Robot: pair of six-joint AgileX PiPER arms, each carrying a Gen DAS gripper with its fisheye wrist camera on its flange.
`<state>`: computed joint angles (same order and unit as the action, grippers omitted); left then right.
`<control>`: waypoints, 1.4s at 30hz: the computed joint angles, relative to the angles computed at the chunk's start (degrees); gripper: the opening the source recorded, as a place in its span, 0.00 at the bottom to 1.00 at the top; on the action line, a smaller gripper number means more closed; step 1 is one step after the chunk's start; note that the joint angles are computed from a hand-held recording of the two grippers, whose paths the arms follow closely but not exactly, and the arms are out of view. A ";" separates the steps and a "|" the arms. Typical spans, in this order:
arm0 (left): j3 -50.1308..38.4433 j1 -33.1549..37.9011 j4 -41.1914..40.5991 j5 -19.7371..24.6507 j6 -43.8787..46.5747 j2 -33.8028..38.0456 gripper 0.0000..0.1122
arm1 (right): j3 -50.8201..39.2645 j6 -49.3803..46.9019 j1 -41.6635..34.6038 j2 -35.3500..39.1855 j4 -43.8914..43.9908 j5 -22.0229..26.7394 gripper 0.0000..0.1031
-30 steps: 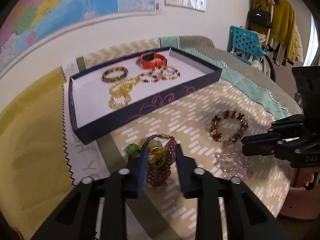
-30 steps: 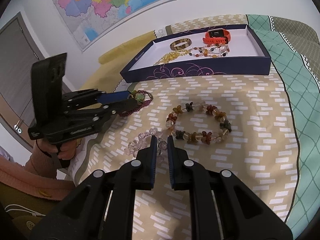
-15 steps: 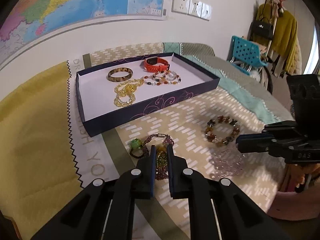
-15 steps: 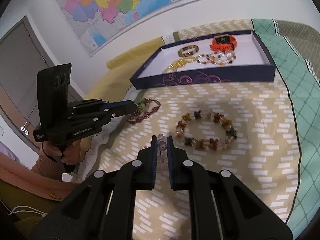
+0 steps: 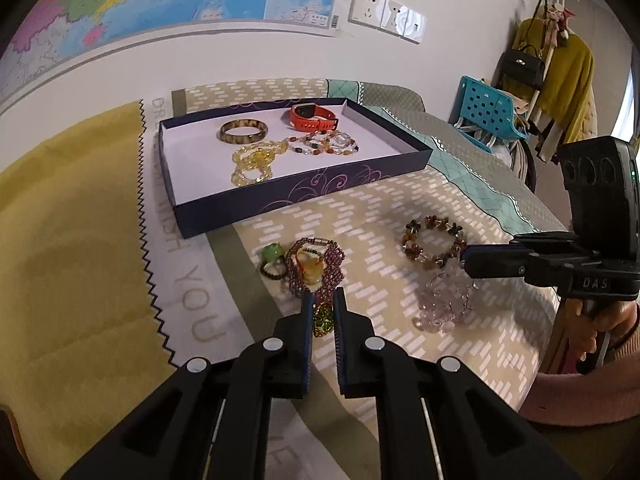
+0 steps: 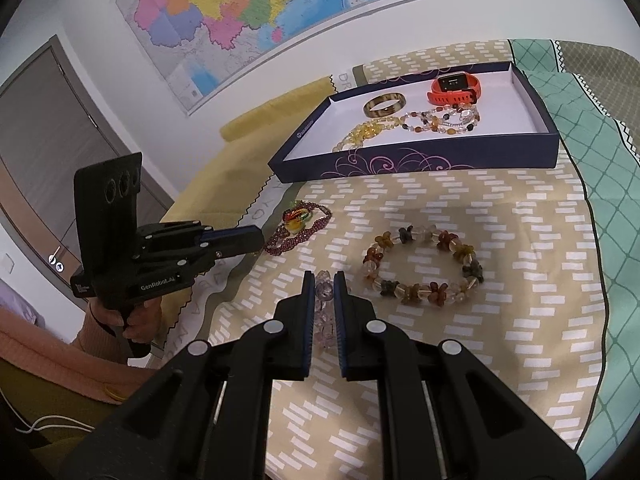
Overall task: Organize jewelry
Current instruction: 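Lift the green charm and crystal bracelet and carry both over the box lid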
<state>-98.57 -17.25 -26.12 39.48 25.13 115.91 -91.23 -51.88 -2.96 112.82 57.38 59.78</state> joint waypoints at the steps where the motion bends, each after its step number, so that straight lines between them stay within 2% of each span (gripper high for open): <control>1: 0.19 0.12 -0.41 -0.05 0.25 -0.14 0.07 | -0.12 -0.17 -0.03 0.01 0.16 0.24 0.10; 9: 1.53 0.11 -1.97 -1.51 1.54 -1.89 0.07 | -3.07 -0.80 -0.27 -0.20 2.91 2.96 0.09; 15: 0.98 -0.47 -0.09 -1.94 -0.60 -1.77 0.07 | -5.50 -0.37 -0.51 -0.13 3.88 4.29 0.09; 31: -4.39 -1.23 4.61 -0.65 -5.03 -0.14 0.07 | -11.44 1.22 -0.81 1.50 4.15 4.90 0.09; 42: -8.32 -1.14 3.91 0.69 -4.75 1.32 0.07 | -15.09 2.60 -1.22 3.09 4.00 5.21 0.09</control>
